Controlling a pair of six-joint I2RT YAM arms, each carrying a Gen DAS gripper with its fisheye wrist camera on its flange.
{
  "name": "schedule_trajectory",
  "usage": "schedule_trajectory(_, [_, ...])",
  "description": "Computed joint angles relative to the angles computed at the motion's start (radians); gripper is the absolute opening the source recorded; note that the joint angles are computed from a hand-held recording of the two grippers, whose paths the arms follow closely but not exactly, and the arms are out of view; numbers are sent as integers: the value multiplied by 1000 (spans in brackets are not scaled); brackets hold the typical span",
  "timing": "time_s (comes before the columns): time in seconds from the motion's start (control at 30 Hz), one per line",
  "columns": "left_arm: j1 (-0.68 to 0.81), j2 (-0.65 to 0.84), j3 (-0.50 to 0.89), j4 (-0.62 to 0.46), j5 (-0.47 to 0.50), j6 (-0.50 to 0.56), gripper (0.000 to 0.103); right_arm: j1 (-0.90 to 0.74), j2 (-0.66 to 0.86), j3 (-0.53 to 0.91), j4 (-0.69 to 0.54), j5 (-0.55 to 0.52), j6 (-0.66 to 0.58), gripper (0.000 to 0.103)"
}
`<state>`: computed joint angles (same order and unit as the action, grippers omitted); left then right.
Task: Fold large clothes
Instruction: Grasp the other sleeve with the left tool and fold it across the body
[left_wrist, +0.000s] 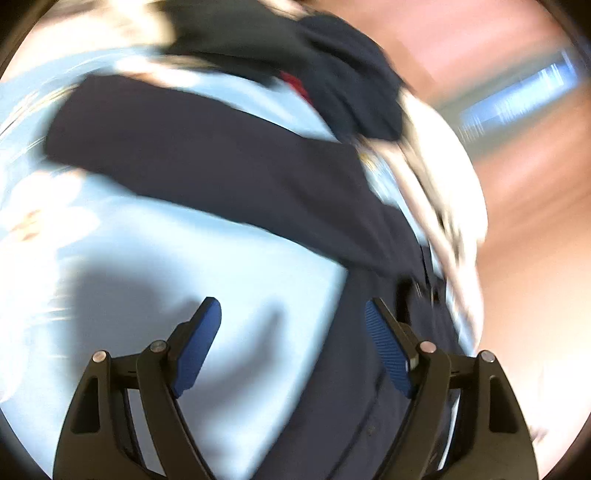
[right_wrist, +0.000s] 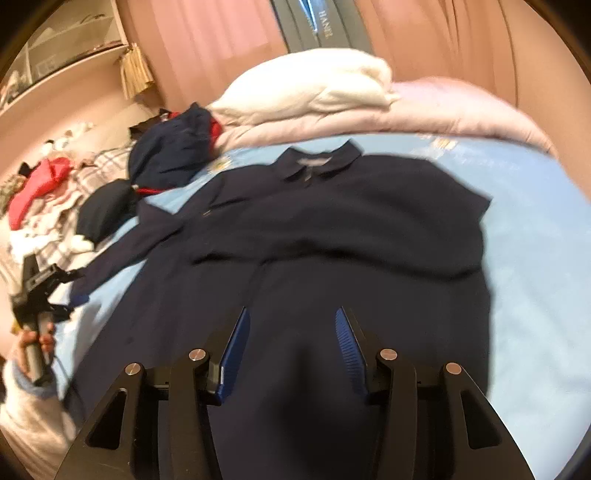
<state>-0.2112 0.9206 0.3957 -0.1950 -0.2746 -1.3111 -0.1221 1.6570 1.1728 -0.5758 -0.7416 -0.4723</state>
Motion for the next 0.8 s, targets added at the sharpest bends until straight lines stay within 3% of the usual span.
schedule_trajectory(0.13, [167, -350, -185, -85, 87, -66, 81, 37, -77, -139, 74, 29, 39, 49])
schedule_trajectory(0.23, [357, -530, -272, -76, 253, -29, 81, 65, -108, -207, 110, 37, 90, 49])
schedule_trajectory(0.33, [493, -426, -294, 77, 357, 11, 81, 88, -128, -259, 147, 52, 130, 49])
schedule_trajectory(0.53, [674, -140, -238, 254, 430, 72, 81, 85, -130, -245, 108, 27, 170, 49])
schedule_trajectory(0.6, [713, -74, -219, 300, 432, 84, 81, 91, -130, -240, 111, 31, 181, 49])
schedule_trajectory(0.7, [705, 21, -157, 283, 359, 120, 79, 104, -138, -253, 133, 44, 194, 49])
schedule_trajectory(0.77, [679, 90, -87, 221, 284, 180, 69, 114, -132, -255, 148, 59, 199, 49])
schedule_trajectory(0.8, [656, 130, -30, 149, 233, 220, 50, 120, -126, -256, 155, 68, 203, 49])
